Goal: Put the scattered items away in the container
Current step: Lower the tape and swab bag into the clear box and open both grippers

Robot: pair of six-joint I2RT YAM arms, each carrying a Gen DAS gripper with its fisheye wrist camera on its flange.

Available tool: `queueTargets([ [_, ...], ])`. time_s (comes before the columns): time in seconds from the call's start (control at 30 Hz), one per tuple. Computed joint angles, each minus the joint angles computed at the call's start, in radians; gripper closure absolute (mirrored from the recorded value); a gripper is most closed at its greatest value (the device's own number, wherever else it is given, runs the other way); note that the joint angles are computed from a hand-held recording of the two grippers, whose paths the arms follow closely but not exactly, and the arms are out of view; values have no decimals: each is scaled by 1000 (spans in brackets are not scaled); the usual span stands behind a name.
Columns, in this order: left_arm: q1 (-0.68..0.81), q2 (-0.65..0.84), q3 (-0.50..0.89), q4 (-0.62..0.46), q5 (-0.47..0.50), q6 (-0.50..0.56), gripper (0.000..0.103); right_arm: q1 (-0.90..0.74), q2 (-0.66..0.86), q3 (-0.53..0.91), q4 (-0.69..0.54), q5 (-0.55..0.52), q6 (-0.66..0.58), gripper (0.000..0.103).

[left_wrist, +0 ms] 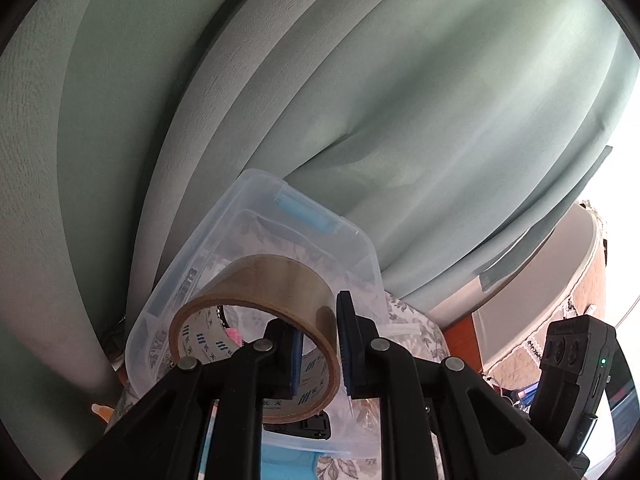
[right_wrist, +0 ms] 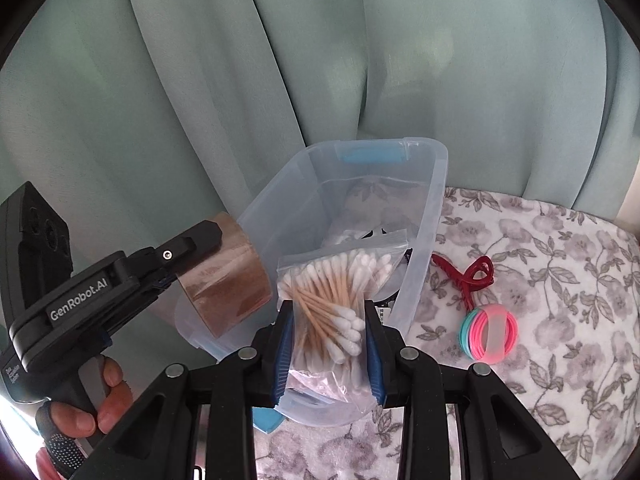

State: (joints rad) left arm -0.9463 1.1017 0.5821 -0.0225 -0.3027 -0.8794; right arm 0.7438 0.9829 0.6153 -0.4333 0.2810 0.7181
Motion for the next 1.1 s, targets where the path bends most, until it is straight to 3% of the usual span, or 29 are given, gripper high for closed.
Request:
queueTargets([
  [0.33,8,14,6,-1,6,10,88,-41,25,6,27,-26,-32,67],
  [0.47,6,30,18,-9,3,8,67,-44,28,11,26,-19,-41,67],
  [0.6,12,44,25,-18,16,0,63,-43,29,12,24,-15,-41,67],
  [0.7,14,56,41,-42,26,-2,54,-41,31,15,18,-10,-39,67],
  [0.9,15,93,82,-110,38,-28,45,-32,18,15,-2,-2,-23,67],
  [1.1,17,103,95,-148,51,-52,45,-15,-13,10,-18,20,-12,67],
])
